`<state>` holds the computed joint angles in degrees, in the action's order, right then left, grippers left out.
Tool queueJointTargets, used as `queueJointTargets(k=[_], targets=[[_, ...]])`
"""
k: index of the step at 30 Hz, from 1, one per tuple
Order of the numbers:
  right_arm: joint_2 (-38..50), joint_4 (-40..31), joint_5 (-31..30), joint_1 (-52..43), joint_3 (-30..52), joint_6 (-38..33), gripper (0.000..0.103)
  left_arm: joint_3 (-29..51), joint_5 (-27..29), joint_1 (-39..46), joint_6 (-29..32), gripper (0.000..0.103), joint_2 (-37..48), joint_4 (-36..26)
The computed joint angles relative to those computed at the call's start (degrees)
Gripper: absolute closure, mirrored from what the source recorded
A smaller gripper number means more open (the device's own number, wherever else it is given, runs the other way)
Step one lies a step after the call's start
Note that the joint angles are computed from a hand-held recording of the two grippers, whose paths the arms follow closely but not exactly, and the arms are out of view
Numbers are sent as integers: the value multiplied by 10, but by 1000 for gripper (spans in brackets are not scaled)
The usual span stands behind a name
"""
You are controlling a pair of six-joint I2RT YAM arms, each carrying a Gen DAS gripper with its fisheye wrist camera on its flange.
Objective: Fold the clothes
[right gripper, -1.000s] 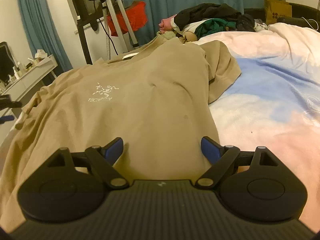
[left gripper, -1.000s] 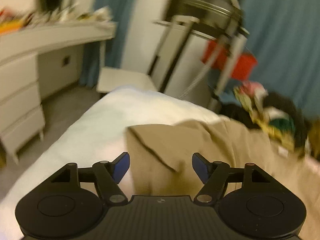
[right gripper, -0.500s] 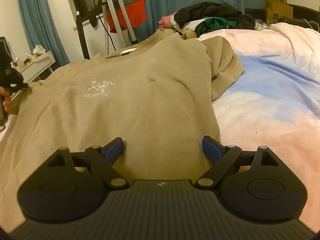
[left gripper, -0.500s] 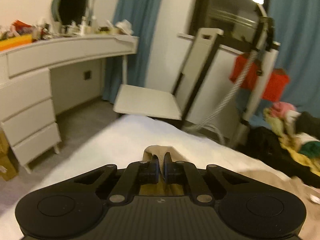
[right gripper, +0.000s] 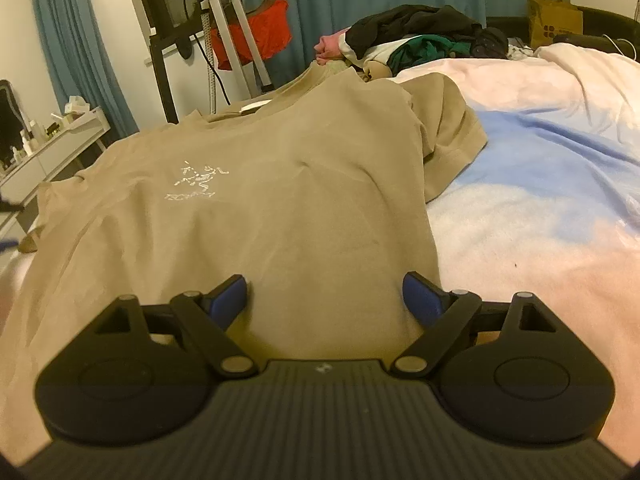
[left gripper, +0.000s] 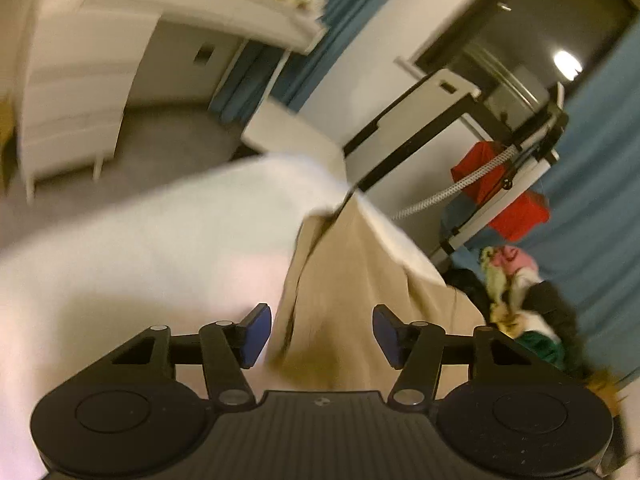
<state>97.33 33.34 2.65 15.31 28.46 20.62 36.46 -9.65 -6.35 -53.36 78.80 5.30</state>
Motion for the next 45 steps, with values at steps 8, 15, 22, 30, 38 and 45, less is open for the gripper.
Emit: queueJointTargets(k=[8,15,22,30,38,45], targets=[[-66,-32,-1,13,-38,11,17,-26,42,-8,-59,51,42,68],[-47,-21,6,20,-33,9,15,0,-2,-7,-29,99,116,138],[-8,6,16,18,-17,5,15,68,-104,-41,73,98,134,61],[3,17,22,17,-13,0,16,27,-63,-87,117,60,28,-62],[-71,-12,30,24,-51,0,17,-45,-16,-272,-77,41,-238,-341],[-270,-137,59,57,-110,5,17,-54,-27,-474,-311,55,-269,-447]])
